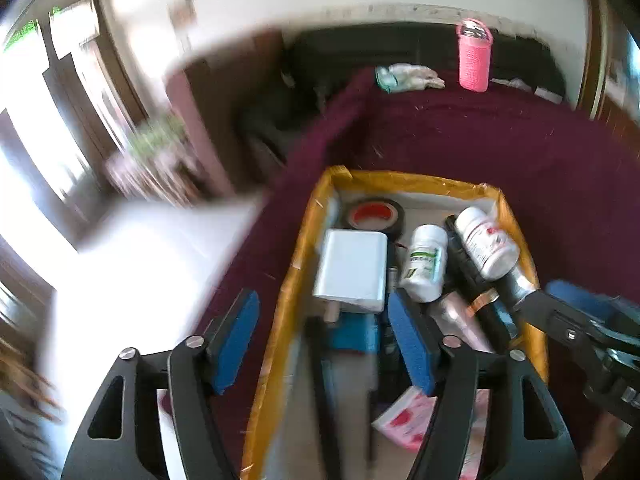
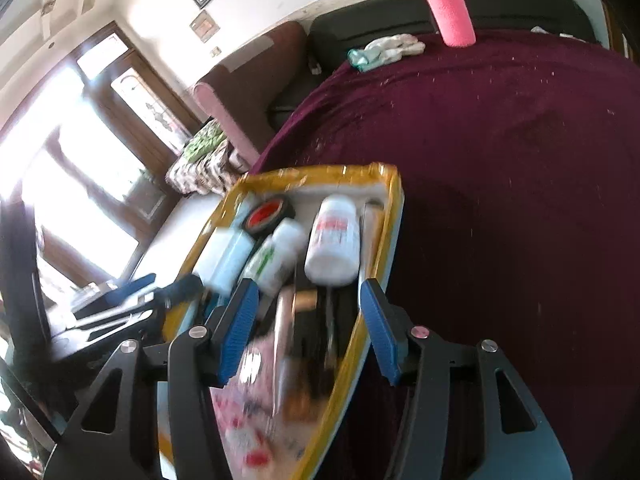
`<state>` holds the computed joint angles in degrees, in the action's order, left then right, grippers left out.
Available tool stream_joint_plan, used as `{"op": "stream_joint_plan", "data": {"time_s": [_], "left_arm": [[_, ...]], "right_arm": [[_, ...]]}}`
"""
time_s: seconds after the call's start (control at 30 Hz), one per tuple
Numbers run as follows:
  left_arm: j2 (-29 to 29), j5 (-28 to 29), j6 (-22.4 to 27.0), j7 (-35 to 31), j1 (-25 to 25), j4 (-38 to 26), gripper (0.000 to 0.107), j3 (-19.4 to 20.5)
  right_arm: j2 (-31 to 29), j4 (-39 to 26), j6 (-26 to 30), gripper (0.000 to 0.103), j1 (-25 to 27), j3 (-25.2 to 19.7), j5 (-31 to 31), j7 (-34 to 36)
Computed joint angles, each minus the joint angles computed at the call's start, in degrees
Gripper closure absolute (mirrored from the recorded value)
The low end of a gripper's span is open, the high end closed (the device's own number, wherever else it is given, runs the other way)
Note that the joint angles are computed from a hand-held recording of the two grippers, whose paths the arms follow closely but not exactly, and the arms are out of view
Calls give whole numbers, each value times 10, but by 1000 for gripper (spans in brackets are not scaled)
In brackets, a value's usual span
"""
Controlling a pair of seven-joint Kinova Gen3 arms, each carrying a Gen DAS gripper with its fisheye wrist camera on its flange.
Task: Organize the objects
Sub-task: 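Lower the charger plug and pill bottle into the tray and open both tools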
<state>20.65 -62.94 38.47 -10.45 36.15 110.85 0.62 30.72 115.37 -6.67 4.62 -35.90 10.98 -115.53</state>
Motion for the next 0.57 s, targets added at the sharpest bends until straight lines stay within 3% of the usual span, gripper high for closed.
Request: {"op": "stream_joint_plan", "data": {"time_s": [0.1, 0.23, 0.3, 0.47, 0.57], "left_arm": [[-3, -20, 22, 31, 43, 14, 39, -11], [-41, 59, -53, -7, -32, 36, 39, 36], [-53, 91, -64, -27, -47, 41, 39, 46], [-67, 129, -74, -49, -21, 51, 39, 34], [-69, 94, -52, -5, 17, 58, 39, 25]], "right_arm": [[-24, 40, -22, 50, -15, 14, -6, -8], [-51, 76, -39, 50, -28, 26, 3, -32], [-67, 89, -43, 50, -38, 36, 10, -44], [-98, 123, -71, 50, -69, 71, 28, -71], [-103, 136, -83, 50, -74, 79, 48, -95]]}}
